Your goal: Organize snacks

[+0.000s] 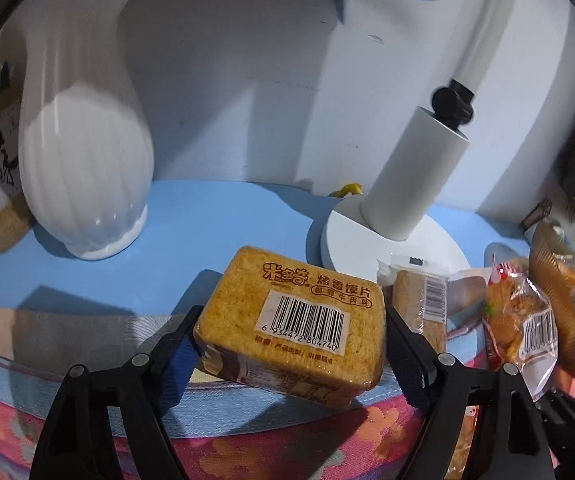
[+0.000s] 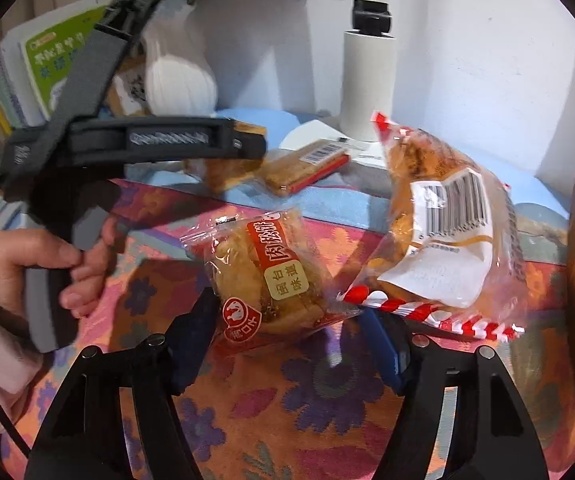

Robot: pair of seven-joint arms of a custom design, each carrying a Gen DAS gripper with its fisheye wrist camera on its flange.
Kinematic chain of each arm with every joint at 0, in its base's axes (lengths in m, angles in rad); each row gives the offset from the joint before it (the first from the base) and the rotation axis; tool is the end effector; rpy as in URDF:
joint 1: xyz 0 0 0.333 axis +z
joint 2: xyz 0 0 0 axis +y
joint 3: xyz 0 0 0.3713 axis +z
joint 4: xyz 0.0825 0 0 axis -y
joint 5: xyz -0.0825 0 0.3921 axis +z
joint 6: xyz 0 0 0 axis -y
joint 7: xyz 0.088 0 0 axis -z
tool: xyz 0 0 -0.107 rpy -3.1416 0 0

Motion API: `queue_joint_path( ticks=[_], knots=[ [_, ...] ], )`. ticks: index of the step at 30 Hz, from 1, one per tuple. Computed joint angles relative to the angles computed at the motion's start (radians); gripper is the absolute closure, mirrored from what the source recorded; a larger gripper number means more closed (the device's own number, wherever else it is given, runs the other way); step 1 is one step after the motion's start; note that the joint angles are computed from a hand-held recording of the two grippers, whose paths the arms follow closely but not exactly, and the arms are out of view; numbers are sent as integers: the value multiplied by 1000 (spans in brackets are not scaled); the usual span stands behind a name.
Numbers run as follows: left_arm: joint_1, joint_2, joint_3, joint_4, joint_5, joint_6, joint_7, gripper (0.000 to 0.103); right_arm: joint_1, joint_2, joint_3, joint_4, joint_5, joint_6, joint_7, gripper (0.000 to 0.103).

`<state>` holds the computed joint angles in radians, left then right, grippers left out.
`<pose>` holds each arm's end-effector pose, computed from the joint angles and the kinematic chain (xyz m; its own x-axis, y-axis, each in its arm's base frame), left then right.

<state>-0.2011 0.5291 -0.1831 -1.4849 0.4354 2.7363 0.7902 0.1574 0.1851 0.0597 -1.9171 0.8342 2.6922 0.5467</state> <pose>0.7319 -0.2762 0.4994 0.0320 -0.9735 0.2264 -0.7383 -0.1757 -0.6512 0.6468 0.1152 0.5059 0.5746 -0.8141 -0.0844 -0.6118 -0.3588 -0.7049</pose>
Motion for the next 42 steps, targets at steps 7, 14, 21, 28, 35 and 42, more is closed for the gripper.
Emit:
queue_joint_path(
  ticks=[7, 14, 21, 28, 35, 42],
  knots=[
    [-35, -38, 57, -49, 88, 65, -94, 20, -27, -74, 30, -62, 335, 20, -316, 35],
    [-63, -73, 98, -86, 188, 79, -198, 20, -7, -130, -7, -118, 539, 43, -438, 35],
    [-78, -102, 120, -111, 300, 89, -303, 20, 9, -189, -31, -180, 671, 37, -498, 35],
    [-78, -161, 110, -151, 314, 60, -352, 20, -27, -210, -82, -207, 741, -126, -449, 35],
    [-73, -246, 40, -234, 282, 20, -376, 20, -74, -239, -113, -238, 799, -265, -409, 35],
    [-95, -233, -14, -145, 202, -61, -318, 20, -141, -286, -172, -202, 817, -415, -305, 36]
  ],
)
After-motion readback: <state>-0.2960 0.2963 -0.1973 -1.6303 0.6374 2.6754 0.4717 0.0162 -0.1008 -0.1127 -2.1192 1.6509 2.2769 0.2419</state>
